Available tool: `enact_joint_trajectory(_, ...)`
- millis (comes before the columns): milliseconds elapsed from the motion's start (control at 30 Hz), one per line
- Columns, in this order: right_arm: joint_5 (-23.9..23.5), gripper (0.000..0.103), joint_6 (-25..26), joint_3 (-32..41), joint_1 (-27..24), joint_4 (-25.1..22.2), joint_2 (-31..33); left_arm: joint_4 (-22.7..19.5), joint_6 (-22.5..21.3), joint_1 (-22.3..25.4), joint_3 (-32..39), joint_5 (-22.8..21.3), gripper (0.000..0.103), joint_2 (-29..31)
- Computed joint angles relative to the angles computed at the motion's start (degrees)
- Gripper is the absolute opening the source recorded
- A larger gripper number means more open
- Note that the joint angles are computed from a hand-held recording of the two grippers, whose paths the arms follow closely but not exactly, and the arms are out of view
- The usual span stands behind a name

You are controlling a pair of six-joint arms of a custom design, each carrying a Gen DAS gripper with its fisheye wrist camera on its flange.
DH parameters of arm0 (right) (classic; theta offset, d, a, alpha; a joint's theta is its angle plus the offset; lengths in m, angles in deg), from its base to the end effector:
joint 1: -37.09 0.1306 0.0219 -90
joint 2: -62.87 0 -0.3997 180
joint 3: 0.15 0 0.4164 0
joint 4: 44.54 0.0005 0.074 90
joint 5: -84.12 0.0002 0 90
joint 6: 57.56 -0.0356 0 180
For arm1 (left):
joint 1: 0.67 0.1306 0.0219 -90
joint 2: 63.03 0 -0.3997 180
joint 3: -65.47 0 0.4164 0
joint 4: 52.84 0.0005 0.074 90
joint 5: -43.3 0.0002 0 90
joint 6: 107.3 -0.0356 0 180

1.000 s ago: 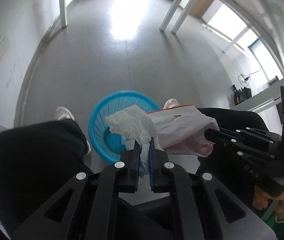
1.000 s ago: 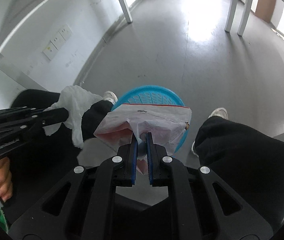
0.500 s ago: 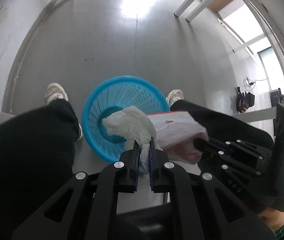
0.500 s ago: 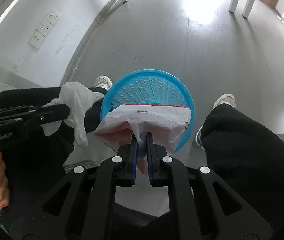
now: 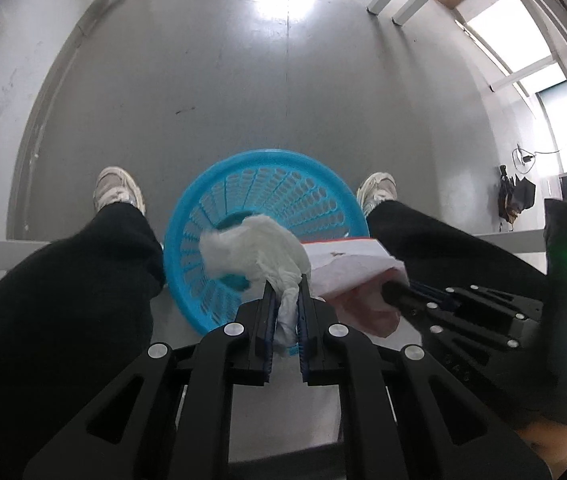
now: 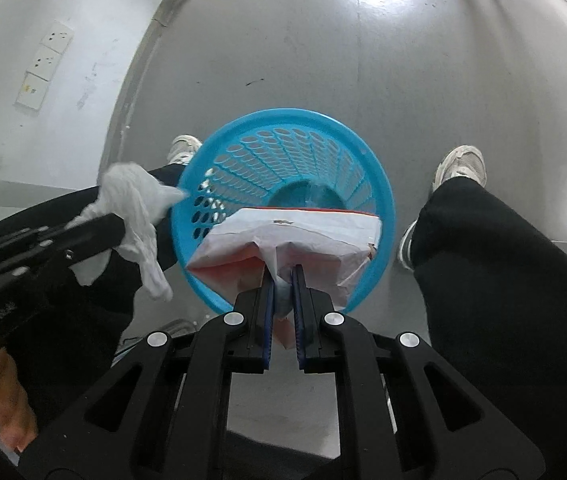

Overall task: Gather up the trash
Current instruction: 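Open both tools to drop the tissue and paper bag into the wastebasket, then lift both open tools away from the wastebasket up toward the table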

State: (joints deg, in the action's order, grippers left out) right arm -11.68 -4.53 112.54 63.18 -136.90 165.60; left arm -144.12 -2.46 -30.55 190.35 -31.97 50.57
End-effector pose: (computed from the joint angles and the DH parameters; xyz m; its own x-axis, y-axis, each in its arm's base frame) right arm 0.4786 0.2378 0.4840 -0.9816 0.1855 -0.0454 0.1762 0.9713 0.1596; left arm 0.5232 -0.3116 0.4715 -0.9586 0.2651 -0.1037 0.2840 0.9150 -0.2865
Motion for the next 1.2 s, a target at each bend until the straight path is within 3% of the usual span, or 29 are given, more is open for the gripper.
enact_joint_trajectory(567, 0.25, 0.01, 0.19, 0.52, -0.23, -1.02, 2.05, -0.87, -0.47, 0.02, 0.51, 0.05, 0.007, 1.07)
enact_joint_trajectory(633, 0.43, 0.012, 0.14, 0.62, -0.3, -0.78, 1.9, -0.3, 0.01, -0.03, 0.52, -0.39, 0.015, 0.91)
enact_joint_trajectory(667, 0.5, 0.015, -0.07, 0.7, -0.36, -0.97, 1.9, 0.02, 0.63, 0.1, 0.45, -0.43, 0.035, 0.73)
enact_joint_trajectory(700, 0.55, 0.023, -0.11, 0.7, -0.41, -0.93, 1.77, 0.48, 1.21, 0.25, 0.2, -0.27, 0.047, 0.54)
enact_joint_trajectory(767, 0.62, 0.032, -0.28, 0.26, -0.36, -0.31, 1.25, 1.18, 2.2, 0.62, -0.37, 0.32, 0.048, 0.25)
enact_joint_trajectory(1200, 3.89, 0.039, -0.86, 1.07, 0.99, -0.38, -0.81, 2.53, 0.81, -0.09, -2.26, -2.24, 0.048, -1.93)
